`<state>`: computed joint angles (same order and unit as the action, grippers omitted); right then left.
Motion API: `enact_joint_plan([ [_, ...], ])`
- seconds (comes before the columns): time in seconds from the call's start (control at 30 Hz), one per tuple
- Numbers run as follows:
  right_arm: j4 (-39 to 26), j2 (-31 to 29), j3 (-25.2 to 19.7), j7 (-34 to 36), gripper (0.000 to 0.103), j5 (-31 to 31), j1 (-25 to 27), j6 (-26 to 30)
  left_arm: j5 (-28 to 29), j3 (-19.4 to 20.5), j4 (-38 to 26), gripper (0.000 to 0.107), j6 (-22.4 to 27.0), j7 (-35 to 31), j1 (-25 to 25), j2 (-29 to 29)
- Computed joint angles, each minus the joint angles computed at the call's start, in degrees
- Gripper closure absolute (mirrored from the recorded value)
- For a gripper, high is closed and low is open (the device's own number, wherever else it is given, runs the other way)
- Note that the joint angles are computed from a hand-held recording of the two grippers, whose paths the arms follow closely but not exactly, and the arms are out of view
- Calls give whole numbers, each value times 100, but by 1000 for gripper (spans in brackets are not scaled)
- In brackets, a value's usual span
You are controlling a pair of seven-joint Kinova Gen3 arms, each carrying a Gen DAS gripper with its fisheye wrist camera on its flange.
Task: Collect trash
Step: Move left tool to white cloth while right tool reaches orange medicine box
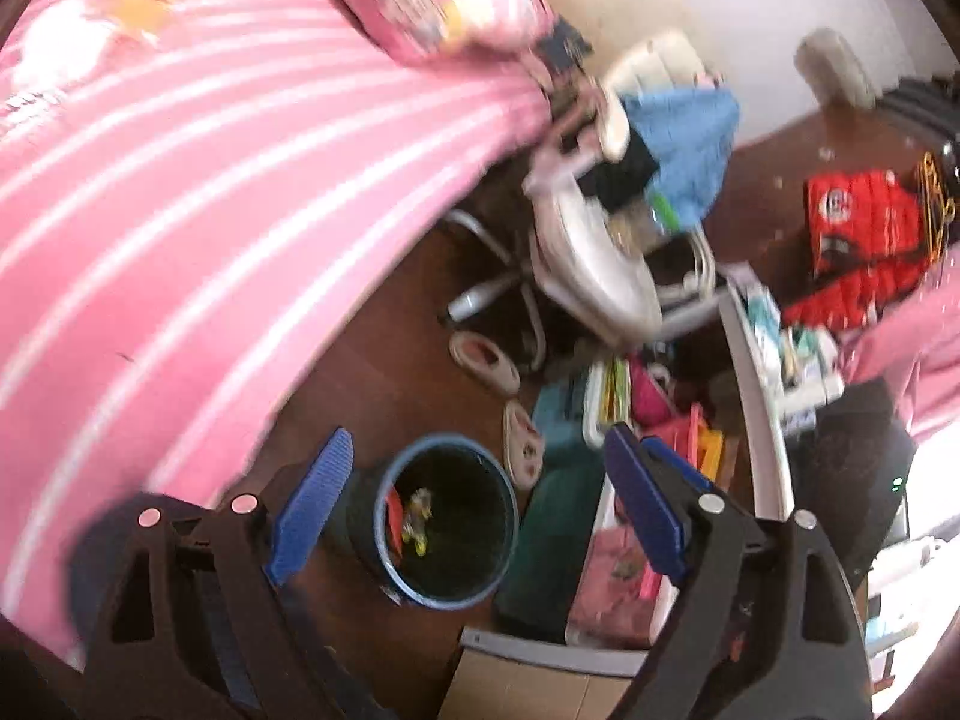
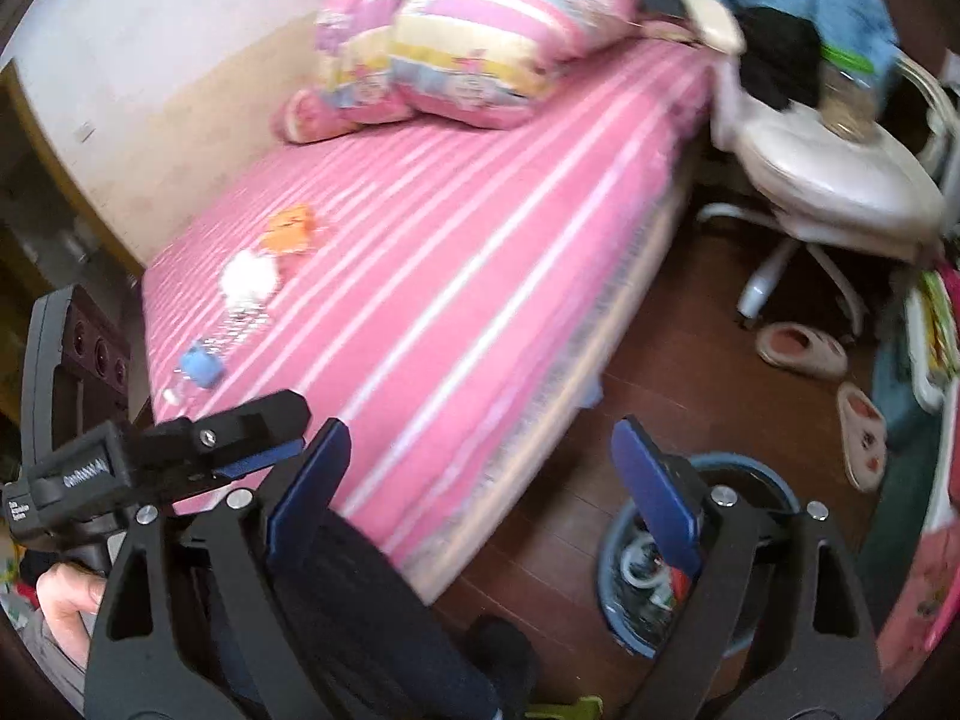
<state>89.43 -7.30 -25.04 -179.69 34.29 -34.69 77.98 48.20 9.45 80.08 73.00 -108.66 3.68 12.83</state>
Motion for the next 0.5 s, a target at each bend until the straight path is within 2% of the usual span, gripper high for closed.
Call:
enact_joint_plan([
  [0.1,-494,480,133,372,15,132,-94,-132,125,-187,-216,24,180,-54,-380,34],
  [0.27,-1298,1217,609,1089,14,134,-330,-379,167,-316,-837,23,449,40,-918,362],
  [0.5,-2865,2424,1229,2420,14,-187,-311,-642,-117,-184,-2465,23,750,534,-1503,1411],
])
